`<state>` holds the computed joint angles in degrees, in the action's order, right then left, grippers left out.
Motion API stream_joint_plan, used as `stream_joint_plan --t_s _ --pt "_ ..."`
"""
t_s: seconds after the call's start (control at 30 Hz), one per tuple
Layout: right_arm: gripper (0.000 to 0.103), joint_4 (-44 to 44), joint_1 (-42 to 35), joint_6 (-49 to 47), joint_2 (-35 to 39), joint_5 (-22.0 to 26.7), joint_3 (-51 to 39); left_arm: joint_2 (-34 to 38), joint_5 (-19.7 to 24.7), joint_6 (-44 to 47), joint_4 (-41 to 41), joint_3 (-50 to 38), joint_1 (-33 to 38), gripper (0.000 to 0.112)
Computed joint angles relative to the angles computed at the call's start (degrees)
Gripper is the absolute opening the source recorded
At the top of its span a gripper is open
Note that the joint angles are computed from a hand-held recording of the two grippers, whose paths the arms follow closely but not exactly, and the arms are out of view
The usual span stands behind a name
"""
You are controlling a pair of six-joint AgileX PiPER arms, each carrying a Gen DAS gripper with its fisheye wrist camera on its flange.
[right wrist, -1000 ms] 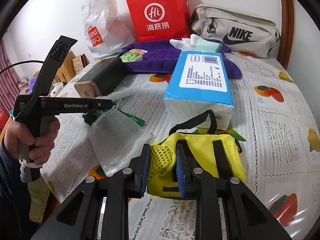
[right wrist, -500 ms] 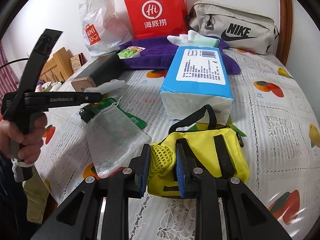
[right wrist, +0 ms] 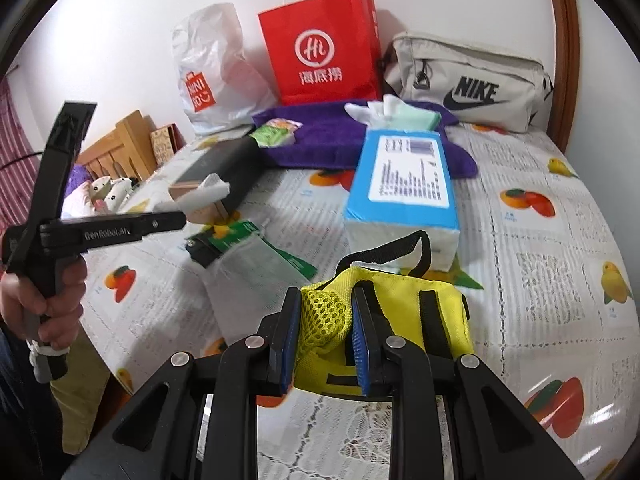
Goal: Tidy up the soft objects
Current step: 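Carry the cloth in the left gripper and pouch in the right onto the purple towel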
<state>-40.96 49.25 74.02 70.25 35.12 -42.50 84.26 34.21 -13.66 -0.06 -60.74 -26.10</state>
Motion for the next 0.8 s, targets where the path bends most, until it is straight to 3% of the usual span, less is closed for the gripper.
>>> stream_joint_plan --t_s 0.47,0.8 --pt "0.024 -1.85 2.61 -4.14 -1.20 7.54 -8.77 -3.65 3.84 -0.06 0.20 -3.01 1.94 0.025" --pt "0.024 3.01 -4.70 -15.97 1.61 5.34 -16.82 -0.84 7.34 -0.26 1.03 -10.98 2.81 0.025"
